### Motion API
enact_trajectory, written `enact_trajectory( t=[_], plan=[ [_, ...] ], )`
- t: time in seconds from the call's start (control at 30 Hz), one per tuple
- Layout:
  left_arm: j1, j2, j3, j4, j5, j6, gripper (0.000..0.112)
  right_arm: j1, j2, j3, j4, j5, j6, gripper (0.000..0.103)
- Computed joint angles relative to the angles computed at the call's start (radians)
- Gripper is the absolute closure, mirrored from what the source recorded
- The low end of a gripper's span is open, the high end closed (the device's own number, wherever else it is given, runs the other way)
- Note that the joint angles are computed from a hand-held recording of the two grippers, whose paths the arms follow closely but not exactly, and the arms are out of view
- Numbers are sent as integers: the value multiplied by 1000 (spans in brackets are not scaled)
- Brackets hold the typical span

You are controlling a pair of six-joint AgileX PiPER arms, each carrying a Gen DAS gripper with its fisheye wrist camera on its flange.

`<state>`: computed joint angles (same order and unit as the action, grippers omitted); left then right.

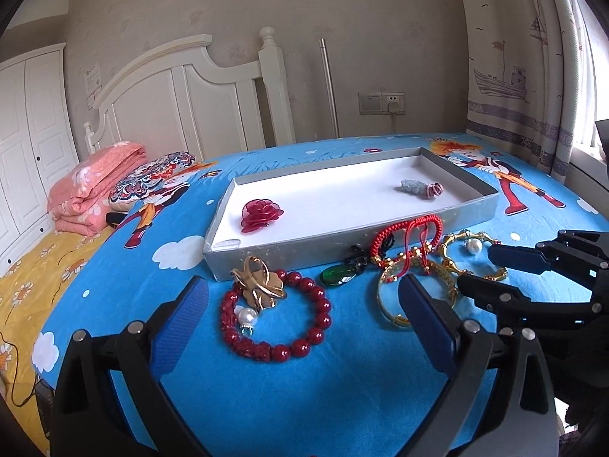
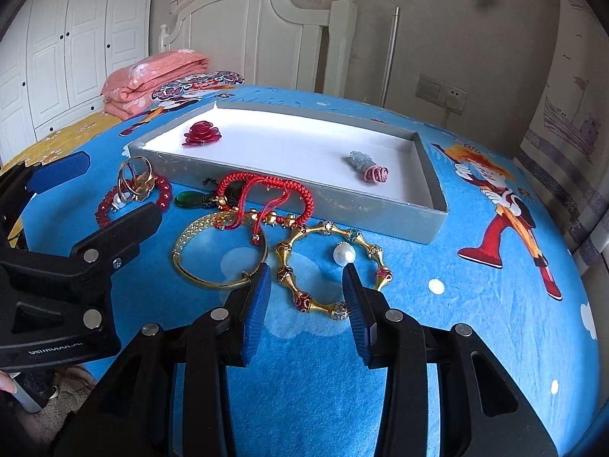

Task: Organize jewelry
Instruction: 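Grasp the gold bead bracelet with the right gripper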

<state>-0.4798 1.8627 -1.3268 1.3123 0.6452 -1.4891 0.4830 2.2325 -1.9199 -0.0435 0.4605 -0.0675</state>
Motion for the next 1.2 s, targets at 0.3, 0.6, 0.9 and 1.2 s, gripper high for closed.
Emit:
enact_trajectory(
  t=[0.3,0.6,0.9,1.2],
  plan=[
    [-6,9,-6,-18,-35,41,15,-3,-31,78,4,-76,1,95],
    [-11,78,-110,-163,-85,204,17,-32,-101,194,-54,-166,68,94],
    [-13,164,-285,-433,-37,422,19,-72,-149,262,11,-223,-10,94],
    [-22,257,-440,-538,84,497,53,-107,-178,313,310,-268,-316,94]
  ],
)
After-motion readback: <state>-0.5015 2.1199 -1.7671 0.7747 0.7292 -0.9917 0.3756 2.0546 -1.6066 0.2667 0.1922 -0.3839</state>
